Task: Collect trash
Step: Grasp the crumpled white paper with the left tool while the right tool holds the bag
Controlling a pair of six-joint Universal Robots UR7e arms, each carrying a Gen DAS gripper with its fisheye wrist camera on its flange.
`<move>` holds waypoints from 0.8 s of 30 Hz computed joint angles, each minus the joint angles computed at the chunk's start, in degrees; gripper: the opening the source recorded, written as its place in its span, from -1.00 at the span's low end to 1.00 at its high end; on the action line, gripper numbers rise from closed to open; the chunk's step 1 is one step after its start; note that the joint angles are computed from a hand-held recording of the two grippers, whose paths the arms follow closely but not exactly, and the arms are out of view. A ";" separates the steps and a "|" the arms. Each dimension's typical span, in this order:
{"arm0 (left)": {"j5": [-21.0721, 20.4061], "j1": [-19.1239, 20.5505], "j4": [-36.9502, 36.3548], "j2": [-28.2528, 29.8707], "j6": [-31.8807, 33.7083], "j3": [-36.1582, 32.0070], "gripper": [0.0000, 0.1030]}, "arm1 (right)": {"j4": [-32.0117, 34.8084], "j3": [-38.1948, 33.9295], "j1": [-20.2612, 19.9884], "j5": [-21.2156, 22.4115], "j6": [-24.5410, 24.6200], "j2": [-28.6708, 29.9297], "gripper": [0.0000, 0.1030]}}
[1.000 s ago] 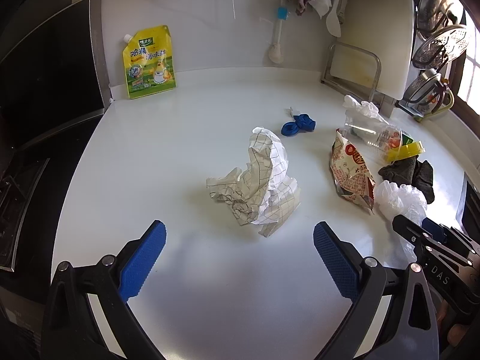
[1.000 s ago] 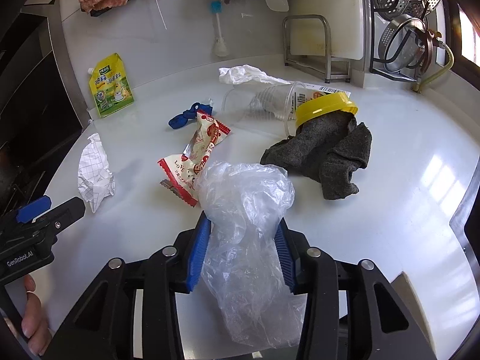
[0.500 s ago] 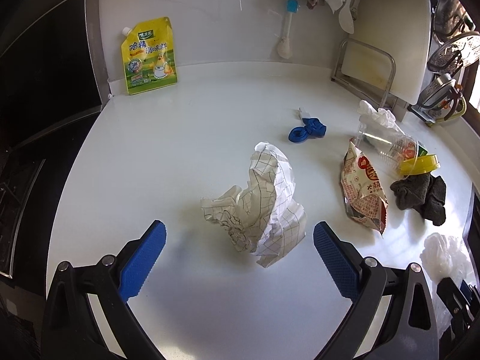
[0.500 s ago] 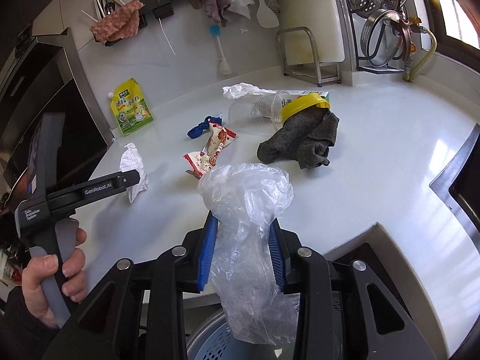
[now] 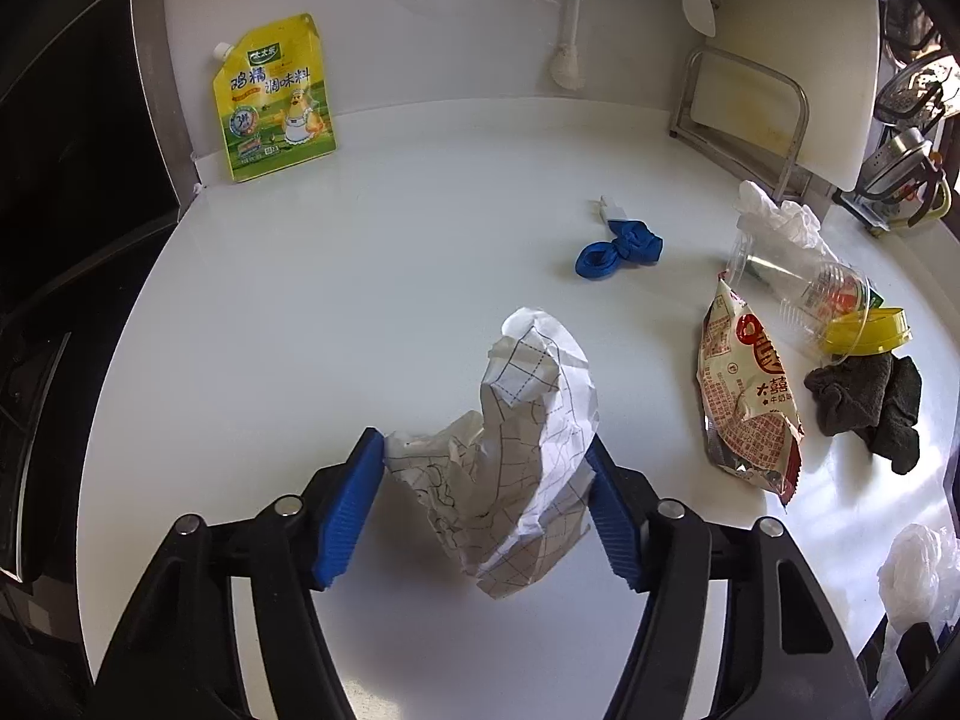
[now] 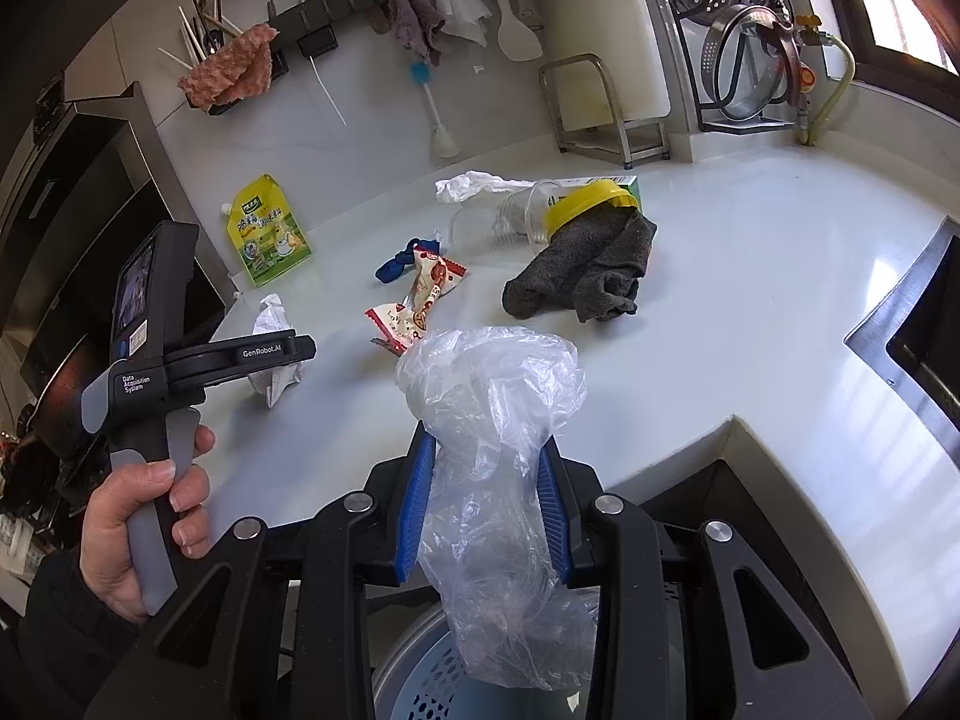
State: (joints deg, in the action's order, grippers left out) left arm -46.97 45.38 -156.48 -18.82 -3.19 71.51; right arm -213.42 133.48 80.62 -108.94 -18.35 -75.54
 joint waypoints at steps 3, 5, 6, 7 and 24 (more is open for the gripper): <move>-0.29 -0.21 -2.06 -0.54 0.94 1.31 -0.03 | -0.15 0.20 -0.05 -0.29 0.12 0.15 -0.38; -0.98 -0.35 -3.05 -1.23 1.16 2.54 -0.13 | -0.51 0.58 -0.14 -0.35 0.13 0.15 -0.38; -1.30 -0.49 -3.67 -1.63 1.46 3.34 -0.15 | -0.66 0.80 -0.17 -0.34 0.11 0.09 -0.38; -1.40 -0.68 -4.35 -2.04 1.77 4.20 -0.20 | -0.89 0.98 -0.04 -0.55 0.12 0.08 -0.38; -4.05 -6.53 -15.56 -13.50 2.66 24.32 -0.30 | -5.64 8.25 3.30 -3.90 0.60 -3.48 -0.38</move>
State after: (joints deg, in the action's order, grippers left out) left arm -51.01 38.85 -172.04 -32.32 -0.53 95.83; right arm -219.06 141.73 83.91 -112.84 -17.76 -79.02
